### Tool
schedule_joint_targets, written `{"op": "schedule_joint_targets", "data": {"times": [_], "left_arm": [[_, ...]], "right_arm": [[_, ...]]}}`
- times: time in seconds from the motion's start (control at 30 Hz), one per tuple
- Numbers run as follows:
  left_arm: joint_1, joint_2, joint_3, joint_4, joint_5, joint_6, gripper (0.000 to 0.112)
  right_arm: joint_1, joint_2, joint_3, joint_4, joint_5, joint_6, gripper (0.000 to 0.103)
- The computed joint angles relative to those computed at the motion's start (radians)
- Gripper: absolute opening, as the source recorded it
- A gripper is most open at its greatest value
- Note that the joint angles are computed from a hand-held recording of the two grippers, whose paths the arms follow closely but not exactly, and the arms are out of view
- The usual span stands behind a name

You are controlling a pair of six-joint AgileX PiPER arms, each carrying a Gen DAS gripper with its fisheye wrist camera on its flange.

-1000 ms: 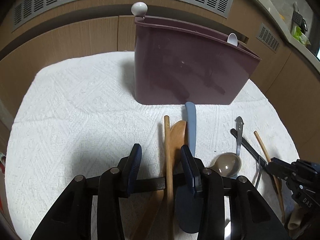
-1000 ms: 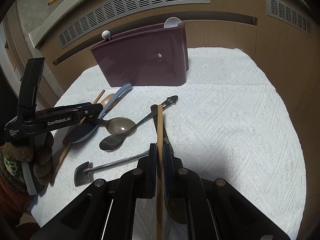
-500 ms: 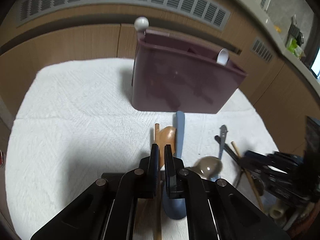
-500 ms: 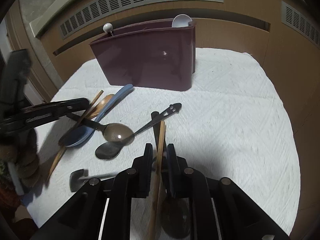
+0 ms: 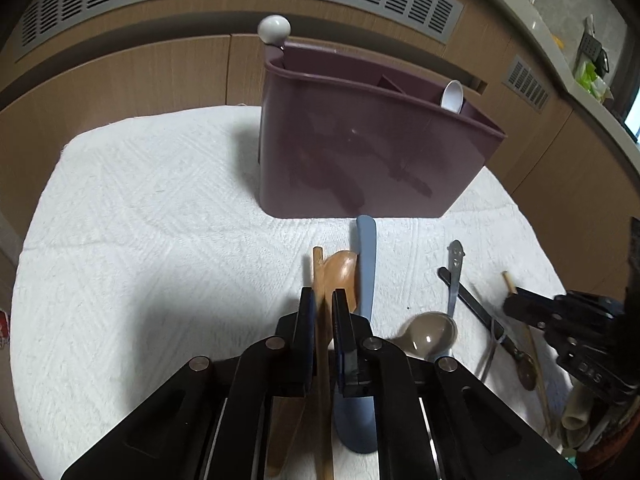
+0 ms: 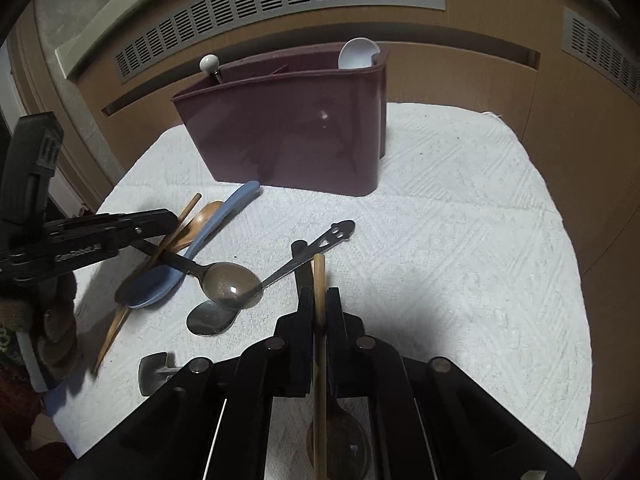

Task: Organize utensils
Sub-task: 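Grasp the second wooden chopstick with the left tool while the right tool holds its chopstick, then lift both chopsticks and release them into the maroon caddy with both tools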

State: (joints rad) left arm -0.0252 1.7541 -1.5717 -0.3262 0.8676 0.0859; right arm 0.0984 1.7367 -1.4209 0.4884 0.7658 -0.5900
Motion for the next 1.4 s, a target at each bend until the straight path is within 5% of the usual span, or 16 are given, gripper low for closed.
{"op": "schedule_joint_targets", "data": {"times": [0.3,0.47,0.6,0.67,0.77,1.17,1.3,1.4], "left_arm": [[-0.018,0.066,-0.053,0.068,0.000,-0.072,0.018],[-0.022,0.058,-0.028,0.026,-0.019,0.007,0.035],[-0.039,0.080,-0.076,0.067,0.021,-0.037,0.036],[-0.037,0.084,-0.084,0.062,0.025,-0.041,0.030],[-0.037,0.069,-0.062,0.060,0.007,-0.049,0.005],[-0.044,-0.274,0.200,0.028,-0.189,-0.118,0.005],[-0.065,-0.331,0.188,0.099,-0.222,-0.175,0.006],[-0.052,-0.316,0.049,0.055,-0.167,-0.132,0.006]], "right_arm": [[0.005,-0.022,0.055,0.027,-0.046,-0.034,0.006],[-0.004,-0.023,0.064,0.050,-0.050,-0.048,0.006],[-0.006,-0.023,0.070,0.060,-0.052,-0.047,0.006],[-0.007,-0.028,0.080,0.068,-0.058,-0.056,0.006],[-0.011,-0.040,0.092,0.082,-0.067,-0.073,0.006],[-0.076,-0.087,0.055,0.221,0.010,-0.139,0.006],[-0.071,-0.112,0.048,0.240,0.005,-0.134,0.006],[-0.066,-0.130,-0.044,0.260,0.029,-0.118,0.006]]}}
